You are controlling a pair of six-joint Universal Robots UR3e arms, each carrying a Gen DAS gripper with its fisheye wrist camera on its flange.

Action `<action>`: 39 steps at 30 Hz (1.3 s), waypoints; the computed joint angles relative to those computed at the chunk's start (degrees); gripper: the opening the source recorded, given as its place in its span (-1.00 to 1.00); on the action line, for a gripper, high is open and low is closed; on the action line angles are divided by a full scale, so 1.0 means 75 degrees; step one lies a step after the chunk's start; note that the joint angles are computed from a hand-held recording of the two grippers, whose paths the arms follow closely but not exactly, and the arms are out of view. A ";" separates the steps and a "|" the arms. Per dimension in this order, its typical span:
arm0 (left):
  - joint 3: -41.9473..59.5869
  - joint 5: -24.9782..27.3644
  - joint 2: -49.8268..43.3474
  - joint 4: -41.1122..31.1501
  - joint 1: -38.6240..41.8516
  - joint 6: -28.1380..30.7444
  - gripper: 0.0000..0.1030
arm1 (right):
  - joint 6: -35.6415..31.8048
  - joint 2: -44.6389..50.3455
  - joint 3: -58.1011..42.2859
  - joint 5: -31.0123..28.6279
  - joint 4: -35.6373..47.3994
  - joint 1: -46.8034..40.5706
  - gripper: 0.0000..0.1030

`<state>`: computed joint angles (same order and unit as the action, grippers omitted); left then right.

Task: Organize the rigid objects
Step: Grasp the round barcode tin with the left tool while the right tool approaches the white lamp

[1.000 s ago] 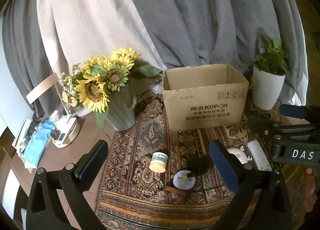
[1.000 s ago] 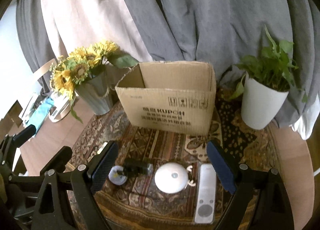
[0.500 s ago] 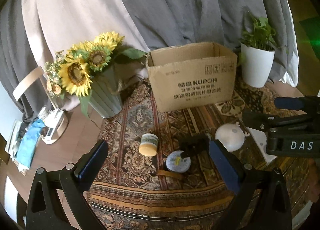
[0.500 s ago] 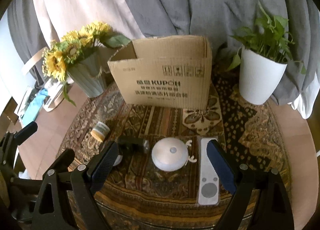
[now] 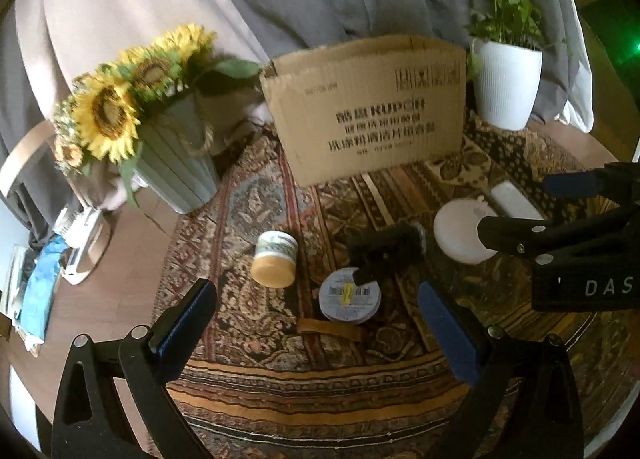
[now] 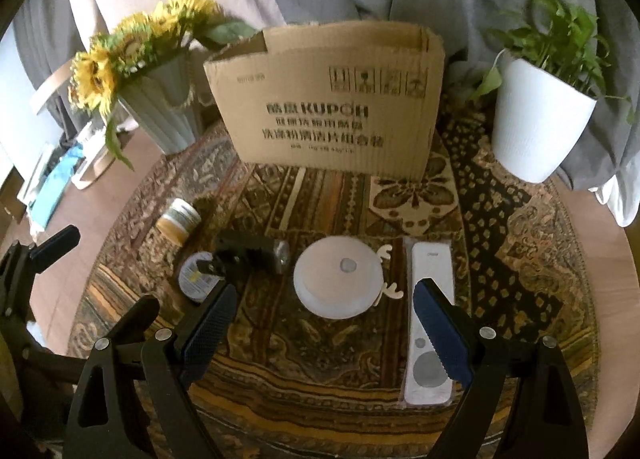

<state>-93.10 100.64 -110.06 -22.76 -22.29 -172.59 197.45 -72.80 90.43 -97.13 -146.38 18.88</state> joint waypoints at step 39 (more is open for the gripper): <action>0.1270 -0.1547 -0.1936 -0.0590 0.0578 0.0123 0.03 | -0.0699 0.2534 -0.1979 0.0618 0.0560 -0.0505 0.74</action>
